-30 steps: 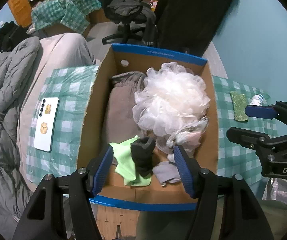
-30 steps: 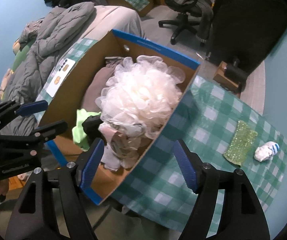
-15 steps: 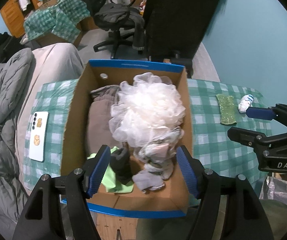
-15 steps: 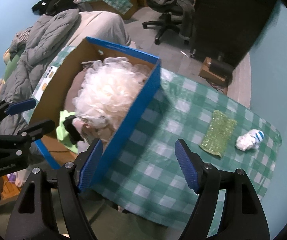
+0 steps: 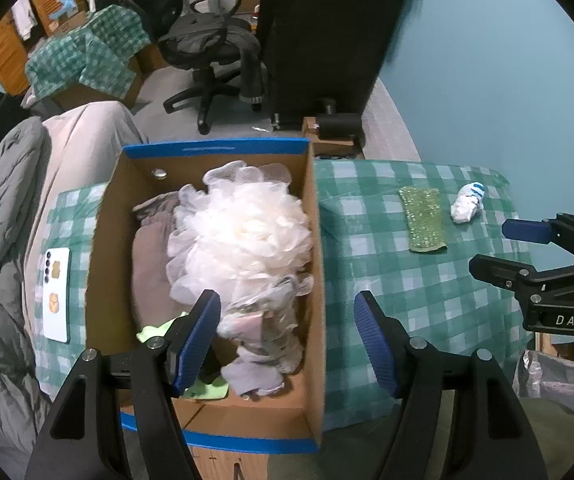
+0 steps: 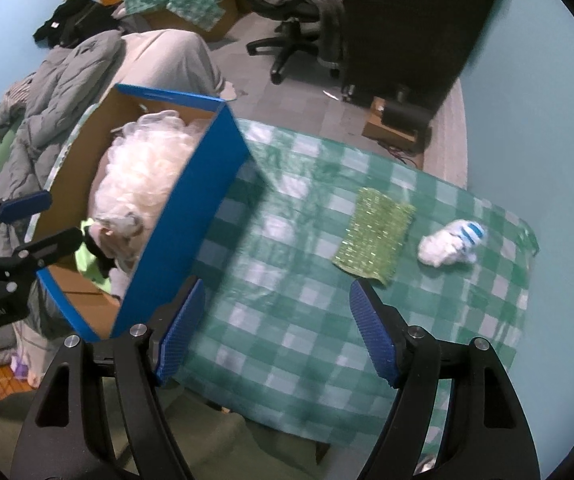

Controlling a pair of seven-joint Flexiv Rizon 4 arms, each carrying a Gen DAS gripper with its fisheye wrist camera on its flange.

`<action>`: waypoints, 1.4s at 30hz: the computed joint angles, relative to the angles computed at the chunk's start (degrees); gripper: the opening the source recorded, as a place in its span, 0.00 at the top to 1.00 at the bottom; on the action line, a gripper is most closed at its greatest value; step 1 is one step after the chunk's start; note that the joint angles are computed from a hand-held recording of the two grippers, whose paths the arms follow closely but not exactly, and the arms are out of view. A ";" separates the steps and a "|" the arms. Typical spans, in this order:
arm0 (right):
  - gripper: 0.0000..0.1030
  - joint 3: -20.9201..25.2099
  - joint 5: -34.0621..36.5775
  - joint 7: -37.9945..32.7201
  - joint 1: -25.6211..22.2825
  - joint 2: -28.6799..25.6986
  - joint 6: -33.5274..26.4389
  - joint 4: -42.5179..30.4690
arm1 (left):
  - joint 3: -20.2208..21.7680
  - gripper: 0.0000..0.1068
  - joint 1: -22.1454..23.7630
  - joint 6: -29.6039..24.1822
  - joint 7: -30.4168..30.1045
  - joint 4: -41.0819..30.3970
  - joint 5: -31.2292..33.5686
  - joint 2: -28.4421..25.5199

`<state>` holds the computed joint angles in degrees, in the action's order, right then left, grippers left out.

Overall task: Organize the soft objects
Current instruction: 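Move both tools back over the bed toward the green cloth and striped sock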

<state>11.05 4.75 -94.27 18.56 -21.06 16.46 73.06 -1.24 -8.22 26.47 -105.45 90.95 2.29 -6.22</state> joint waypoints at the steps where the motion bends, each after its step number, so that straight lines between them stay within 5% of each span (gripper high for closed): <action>1: 0.27 -0.24 -0.05 0.17 -0.28 0.10 -0.09 0.12 | -0.18 0.32 -0.08 -0.07 -0.02 -0.39 0.02 -0.33; 26: 0.27 -3.04 -1.68 -0.17 -5.92 0.33 -0.59 1.57 | -1.50 0.28 -4.85 -2.32 2.19 -13.42 0.20 -11.52; 42: 0.27 -4.54 -1.84 0.88 -9.63 -6.41 -2.82 -4.42 | -1.12 0.26 -7.02 -5.62 3.82 -24.61 -2.15 -22.91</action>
